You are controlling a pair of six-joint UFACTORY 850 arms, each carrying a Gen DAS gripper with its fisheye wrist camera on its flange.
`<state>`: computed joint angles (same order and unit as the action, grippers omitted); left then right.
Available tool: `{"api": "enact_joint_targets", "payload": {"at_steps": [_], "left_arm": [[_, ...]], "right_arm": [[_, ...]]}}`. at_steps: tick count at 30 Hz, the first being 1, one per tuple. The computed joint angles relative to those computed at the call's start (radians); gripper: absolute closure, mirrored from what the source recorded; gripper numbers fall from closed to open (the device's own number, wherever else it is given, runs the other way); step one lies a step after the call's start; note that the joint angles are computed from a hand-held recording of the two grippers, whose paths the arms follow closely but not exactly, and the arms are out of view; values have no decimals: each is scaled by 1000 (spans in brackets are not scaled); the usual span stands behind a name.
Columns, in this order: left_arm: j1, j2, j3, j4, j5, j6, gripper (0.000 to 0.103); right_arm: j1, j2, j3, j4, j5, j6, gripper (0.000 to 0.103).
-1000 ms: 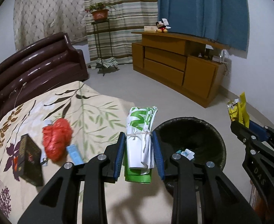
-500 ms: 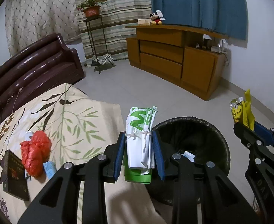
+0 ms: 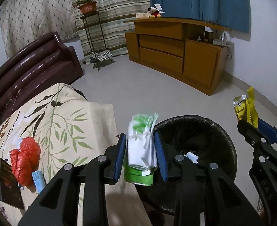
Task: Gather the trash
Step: 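Hold both items over the black bin and open both grippers to drop them, then move both tools back over the green can and blue tube on the bed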
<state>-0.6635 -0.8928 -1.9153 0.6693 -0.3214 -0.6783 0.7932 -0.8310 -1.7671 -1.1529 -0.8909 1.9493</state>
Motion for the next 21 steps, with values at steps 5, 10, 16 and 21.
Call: {"api": "enact_joint_targets", "payload": {"at_steps": [5,10,16,21], "left_arm": [[4,2,0,11,0,-27,53],[7,10,10,21,6,-43,47],[15,46,58,42,30,-64,46],[28,99,135,76,52,-104,46]], "right_arm": [[3,-2,1,-7,-9,16,70],[9,9,15,-14,-19,39,68],[15,15,22,-16,-26,52,64],[24,16,19,-12,-17,51,64]]}}
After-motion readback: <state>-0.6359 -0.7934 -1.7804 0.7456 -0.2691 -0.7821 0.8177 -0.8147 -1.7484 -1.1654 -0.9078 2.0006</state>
